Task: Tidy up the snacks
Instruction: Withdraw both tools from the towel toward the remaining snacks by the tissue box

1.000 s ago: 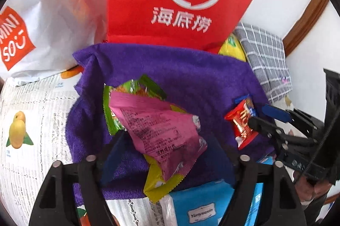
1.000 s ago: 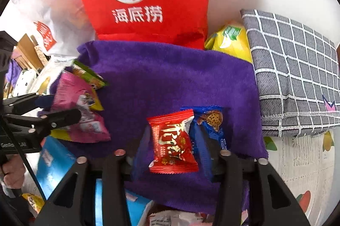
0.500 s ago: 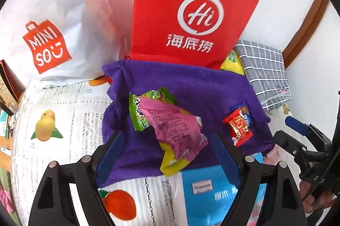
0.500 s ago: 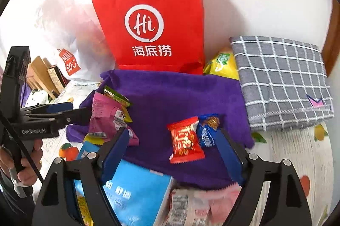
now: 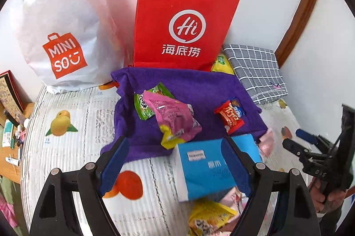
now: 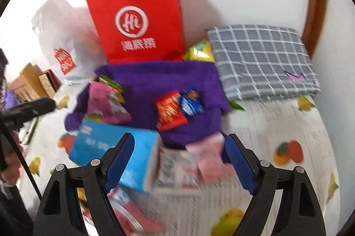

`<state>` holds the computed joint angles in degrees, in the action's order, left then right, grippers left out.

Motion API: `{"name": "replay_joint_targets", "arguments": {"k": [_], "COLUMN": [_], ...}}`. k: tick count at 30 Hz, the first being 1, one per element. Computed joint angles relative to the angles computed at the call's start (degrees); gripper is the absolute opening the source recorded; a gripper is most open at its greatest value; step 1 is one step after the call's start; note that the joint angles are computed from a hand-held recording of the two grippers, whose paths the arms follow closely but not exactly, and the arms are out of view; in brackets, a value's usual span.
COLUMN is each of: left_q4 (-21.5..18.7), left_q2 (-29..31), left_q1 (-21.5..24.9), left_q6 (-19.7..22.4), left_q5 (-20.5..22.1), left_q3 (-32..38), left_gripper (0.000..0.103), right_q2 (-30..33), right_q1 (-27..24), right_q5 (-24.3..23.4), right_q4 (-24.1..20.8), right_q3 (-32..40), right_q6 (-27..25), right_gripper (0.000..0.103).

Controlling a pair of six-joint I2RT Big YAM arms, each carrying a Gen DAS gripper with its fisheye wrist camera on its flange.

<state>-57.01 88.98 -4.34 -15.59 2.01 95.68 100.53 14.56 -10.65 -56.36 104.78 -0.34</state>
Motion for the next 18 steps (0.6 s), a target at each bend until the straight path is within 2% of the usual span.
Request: {"name": "replay_joint_targets", "arguments": {"k": [3, 8, 14, 18], "left_q4": [0.0, 0.4, 1.0, 1.6], "left_q2": [-1.4, -4.2, -6.4, -7.5], "left_q1": [-0.1, -1.2, -1.9, -1.9], "left_q6": [-0.7, -0.4, -0.4, -0.5], "left_q5": [1.6, 1.5, 2.3, 3.0], "left_q3": [-1.4, -4.0, -6.5, -8.1], "left_gripper": [0.084, 0.084, 0.084, 0.084], "right_q2": [-2.3, -5.2, -7.2, -7.6], "right_q1": [-0.8, -2.1, -1.8, -1.8], "right_q5": [1.0, 0.2, 4.1, 3.5], "right_q4": [1.0, 1.9, 3.7, 3.3], "right_q3": [-3.8, -8.5, -12.6, -14.0], "right_q6": [1.2, 3.5, 2.9, 3.0], "right_gripper": [0.084, 0.084, 0.084, 0.084]}}
